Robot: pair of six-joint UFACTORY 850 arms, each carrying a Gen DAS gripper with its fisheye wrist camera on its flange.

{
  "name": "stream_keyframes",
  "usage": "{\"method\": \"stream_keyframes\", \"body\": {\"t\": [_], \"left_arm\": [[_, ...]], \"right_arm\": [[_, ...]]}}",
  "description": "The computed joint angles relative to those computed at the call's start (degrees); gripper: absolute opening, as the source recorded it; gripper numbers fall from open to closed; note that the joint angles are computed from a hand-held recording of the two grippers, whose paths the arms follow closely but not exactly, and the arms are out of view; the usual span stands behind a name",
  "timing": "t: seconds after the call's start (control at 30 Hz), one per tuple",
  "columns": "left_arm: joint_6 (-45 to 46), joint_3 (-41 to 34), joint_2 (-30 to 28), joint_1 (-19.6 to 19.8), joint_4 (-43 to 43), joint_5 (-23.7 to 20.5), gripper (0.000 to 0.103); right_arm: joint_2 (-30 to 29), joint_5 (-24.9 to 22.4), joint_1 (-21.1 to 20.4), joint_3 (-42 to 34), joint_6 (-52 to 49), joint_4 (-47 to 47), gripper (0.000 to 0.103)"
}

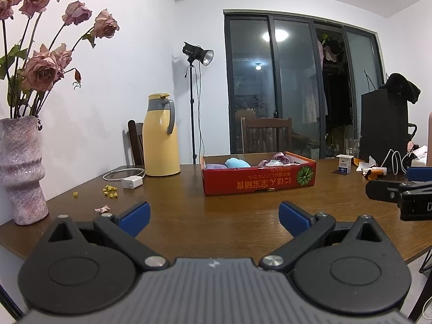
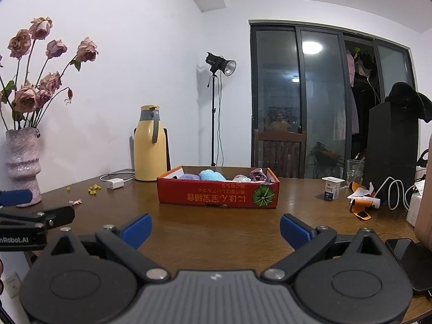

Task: Organize soft objects

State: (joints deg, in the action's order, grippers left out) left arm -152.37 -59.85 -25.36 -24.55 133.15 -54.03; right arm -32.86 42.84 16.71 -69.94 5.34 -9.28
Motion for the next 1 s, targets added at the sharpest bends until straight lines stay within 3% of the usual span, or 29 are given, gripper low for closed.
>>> {"method": "stream_keyframes", "body": {"t": [1.0], "left_arm": [[-0.8, 0.1, 0.2, 0.0, -0.7, -0.3, 0.103]], "right_arm": [[0.1, 0.0, 0.0, 0.1, -0.3, -0.3, 0.102]]}}
